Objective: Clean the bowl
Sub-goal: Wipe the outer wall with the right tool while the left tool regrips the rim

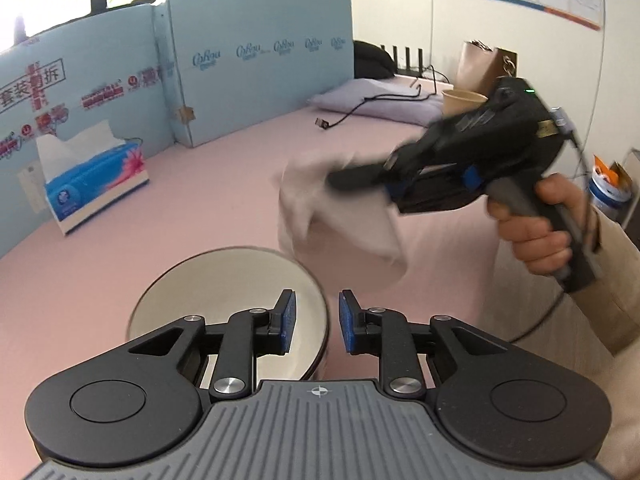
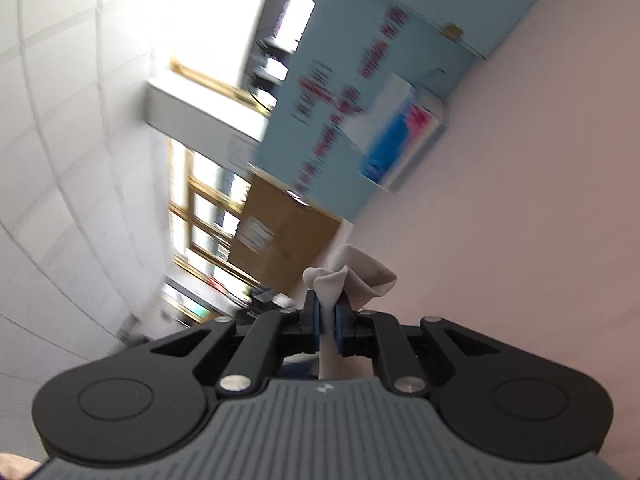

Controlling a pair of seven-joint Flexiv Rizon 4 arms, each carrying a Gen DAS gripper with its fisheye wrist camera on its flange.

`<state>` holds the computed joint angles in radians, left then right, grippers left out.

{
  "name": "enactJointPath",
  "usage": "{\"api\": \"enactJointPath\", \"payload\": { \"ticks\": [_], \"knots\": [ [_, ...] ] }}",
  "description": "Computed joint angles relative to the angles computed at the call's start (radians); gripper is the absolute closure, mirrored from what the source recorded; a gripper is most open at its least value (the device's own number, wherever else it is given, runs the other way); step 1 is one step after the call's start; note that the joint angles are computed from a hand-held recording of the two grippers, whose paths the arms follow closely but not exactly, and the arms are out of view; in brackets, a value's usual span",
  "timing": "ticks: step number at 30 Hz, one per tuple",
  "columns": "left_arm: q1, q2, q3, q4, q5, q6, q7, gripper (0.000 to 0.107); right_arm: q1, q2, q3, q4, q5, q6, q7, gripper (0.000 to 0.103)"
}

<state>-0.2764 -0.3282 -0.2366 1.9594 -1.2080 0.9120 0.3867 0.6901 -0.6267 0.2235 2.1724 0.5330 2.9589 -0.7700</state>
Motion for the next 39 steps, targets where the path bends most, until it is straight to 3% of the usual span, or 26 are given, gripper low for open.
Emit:
{"api": "enactJointPath", "payload": {
  "ticks": [2, 3, 5, 11, 21, 29, 33, 39],
  "knots": [
    [-0.020, -0.009, -0.006, -0.001, -0.011, 0.052, -0.020, 0.086, -0.019, -0.039, 0.006, -0.003, -0.053, 0.107, 0.059, 0.091],
    [-0.021, -0.012, -0.007, -0.004, -0.009, 0.058, -0.033, 0.086, -0.027, -0.058, 0.007, -0.007, -0.077, 0.159, 0.087, 0.091],
    [-0.020, -0.011, -0.007, -0.004, -0.002, 0.063, -0.045, 0.088, -0.047, -0.091, 0.013, -0.016, -0.107, 0.168, 0.141, 0.091],
    [-0.011, 0.003, -0.003, 0.005, 0.032, 0.056, -0.052, 0.093, -0.032, -0.070, -0.010, -0.040, -0.063, -0.065, 0.108, 0.091],
    [0.025, 0.004, 0.008, -0.002, 0.104, -0.019, -0.003, 0.096, 0.009, -0.006, -0.054, -0.079, 0.026, -0.284, -0.026, 0.091],
    [0.045, -0.002, 0.013, -0.011, 0.125, -0.063, 0.013, 0.095, -0.011, 0.030, -0.081, -0.096, -0.010, -0.430, -0.084, 0.091],
    [0.051, -0.008, 0.013, -0.019, 0.136, -0.077, 0.017, 0.091, -0.087, 0.027, -0.058, -0.087, -0.149, -0.462, -0.020, 0.091],
    [0.061, -0.017, 0.013, -0.032, 0.153, -0.103, 0.013, 0.090, -0.255, 0.001, -0.023, -0.092, -0.503, -0.511, 0.147, 0.091]
  ]
}}
